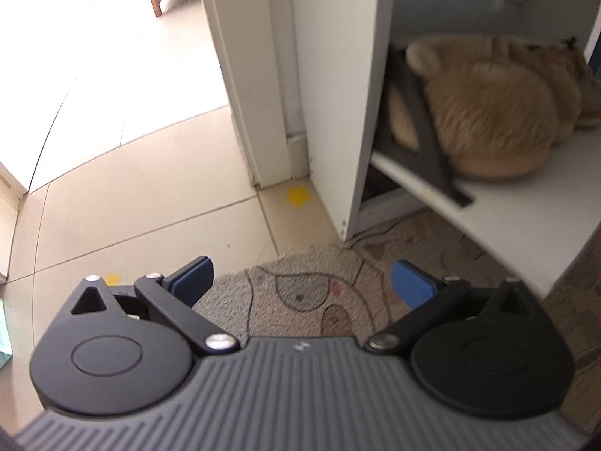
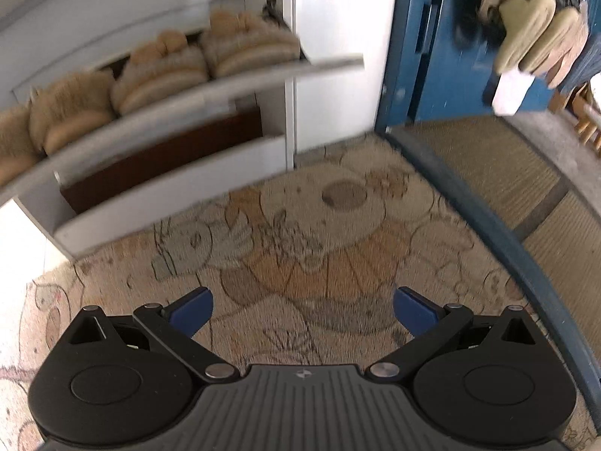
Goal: Organize scattered shoes
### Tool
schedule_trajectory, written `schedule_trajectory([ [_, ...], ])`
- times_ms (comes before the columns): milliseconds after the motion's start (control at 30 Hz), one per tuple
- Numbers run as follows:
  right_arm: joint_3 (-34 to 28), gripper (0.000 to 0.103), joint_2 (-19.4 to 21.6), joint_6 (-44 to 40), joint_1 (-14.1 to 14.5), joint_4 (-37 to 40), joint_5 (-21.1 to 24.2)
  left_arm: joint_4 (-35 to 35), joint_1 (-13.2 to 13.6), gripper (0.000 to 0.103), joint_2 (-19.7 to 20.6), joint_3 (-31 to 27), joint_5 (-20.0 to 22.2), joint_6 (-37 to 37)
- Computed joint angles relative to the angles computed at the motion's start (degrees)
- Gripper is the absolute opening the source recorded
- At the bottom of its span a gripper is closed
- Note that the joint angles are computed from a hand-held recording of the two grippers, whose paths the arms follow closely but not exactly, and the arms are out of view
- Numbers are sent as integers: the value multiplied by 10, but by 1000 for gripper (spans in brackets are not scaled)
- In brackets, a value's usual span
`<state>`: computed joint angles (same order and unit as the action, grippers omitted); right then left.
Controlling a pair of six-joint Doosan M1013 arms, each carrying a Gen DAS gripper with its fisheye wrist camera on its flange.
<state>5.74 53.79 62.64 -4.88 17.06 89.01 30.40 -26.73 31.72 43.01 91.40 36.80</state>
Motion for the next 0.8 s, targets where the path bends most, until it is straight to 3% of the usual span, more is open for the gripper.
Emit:
schedule_trajectory([
  [233,46,103,-5,-3,-3,-16,-20,-35,5,103,5,20,9,-2],
  [367,-2,103,28,18,-12,-31,-13,-26,4,103,20,7,12,15],
  [433,43,103,10,25,-20,-25,-56,-27,3,103,22,16,2,7],
  [600,213,103,-63,-34,-32,20,-217,-44,0,103,31,38,-11,-2],
  [800,338,103,-112,-137,-28,94,-286,-31,-11,103,52,50,-34,-13],
])
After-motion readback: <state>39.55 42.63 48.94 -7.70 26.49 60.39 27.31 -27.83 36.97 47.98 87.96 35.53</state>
